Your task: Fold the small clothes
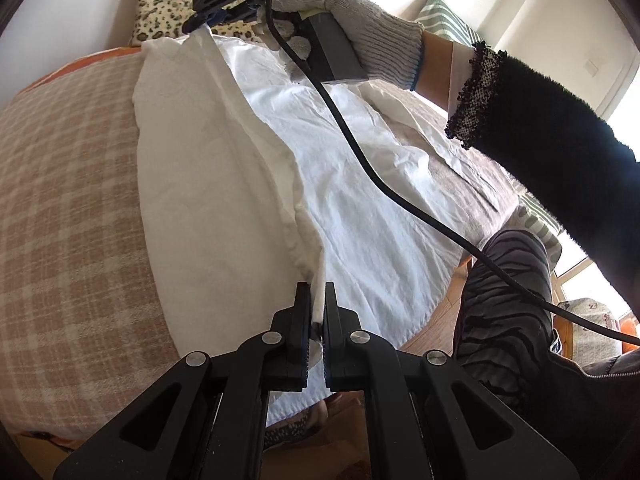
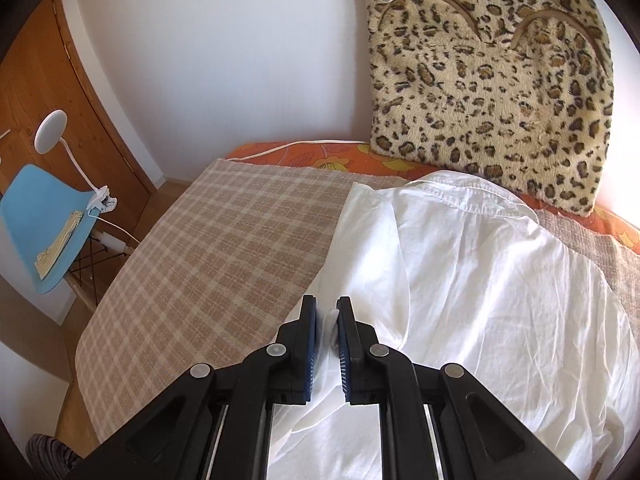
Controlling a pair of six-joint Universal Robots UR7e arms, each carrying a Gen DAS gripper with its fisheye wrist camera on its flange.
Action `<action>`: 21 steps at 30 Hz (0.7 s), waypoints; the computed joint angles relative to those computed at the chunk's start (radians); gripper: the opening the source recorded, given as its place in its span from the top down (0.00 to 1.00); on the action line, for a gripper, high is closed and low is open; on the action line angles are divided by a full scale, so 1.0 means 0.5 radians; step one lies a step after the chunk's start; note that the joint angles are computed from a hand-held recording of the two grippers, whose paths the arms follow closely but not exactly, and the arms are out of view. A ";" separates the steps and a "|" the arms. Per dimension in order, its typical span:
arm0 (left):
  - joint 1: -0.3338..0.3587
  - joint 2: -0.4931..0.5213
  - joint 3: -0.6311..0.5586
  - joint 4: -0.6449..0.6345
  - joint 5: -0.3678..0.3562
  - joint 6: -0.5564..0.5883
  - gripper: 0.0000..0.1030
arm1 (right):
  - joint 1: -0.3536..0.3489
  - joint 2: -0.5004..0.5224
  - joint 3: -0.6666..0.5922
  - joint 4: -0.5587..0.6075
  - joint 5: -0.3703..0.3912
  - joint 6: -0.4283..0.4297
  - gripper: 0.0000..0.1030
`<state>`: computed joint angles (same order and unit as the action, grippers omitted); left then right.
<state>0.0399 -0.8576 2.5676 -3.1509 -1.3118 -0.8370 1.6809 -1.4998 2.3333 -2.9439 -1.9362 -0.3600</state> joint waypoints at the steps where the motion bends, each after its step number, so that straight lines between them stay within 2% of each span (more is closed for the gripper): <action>1: 0.002 0.013 -0.021 0.032 -0.015 0.029 0.97 | -0.033 -0.027 0.017 0.007 0.015 -0.007 0.92; 4: 0.020 0.069 -0.067 0.082 -0.087 0.100 0.97 | -0.114 -0.086 0.056 0.040 0.012 -0.022 0.85; 6: 0.055 0.051 -0.087 0.141 -0.165 0.122 0.88 | -0.124 -0.064 0.061 0.016 -0.152 0.027 0.66; 8: 0.054 0.024 -0.081 0.158 -0.200 0.121 0.85 | -0.099 -0.009 0.059 -0.019 -0.432 0.028 0.56; 9: 0.055 -0.010 -0.074 0.170 -0.201 0.103 0.85 | -0.101 -0.004 0.066 -0.038 -0.481 0.008 0.54; 11: 0.059 -0.148 -0.020 0.191 -0.154 0.048 0.85 | -0.142 -0.067 0.090 -0.021 -0.437 0.007 0.47; 13: 0.065 -0.349 0.024 0.296 -0.041 -0.025 0.81 | -0.163 -0.133 0.116 -0.040 -0.405 0.019 0.45; 15: 0.040 -0.606 0.061 0.484 0.144 -0.129 0.79 | -0.164 -0.209 0.141 -0.017 -0.347 0.025 0.45; 19: 0.018 -1.242 0.089 1.068 0.523 -0.329 0.79 | -0.096 -0.284 0.175 0.022 -0.332 -0.041 0.45; 21: 0.012 -1.484 0.042 1.423 0.706 -0.409 0.79 | -0.073 -0.332 0.208 0.014 -0.303 -0.048 0.45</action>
<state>0.0460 -1.5995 2.5887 -2.4396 -0.9589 -1.0416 1.6442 -1.6658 2.4375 -2.9370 -2.0876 -0.3839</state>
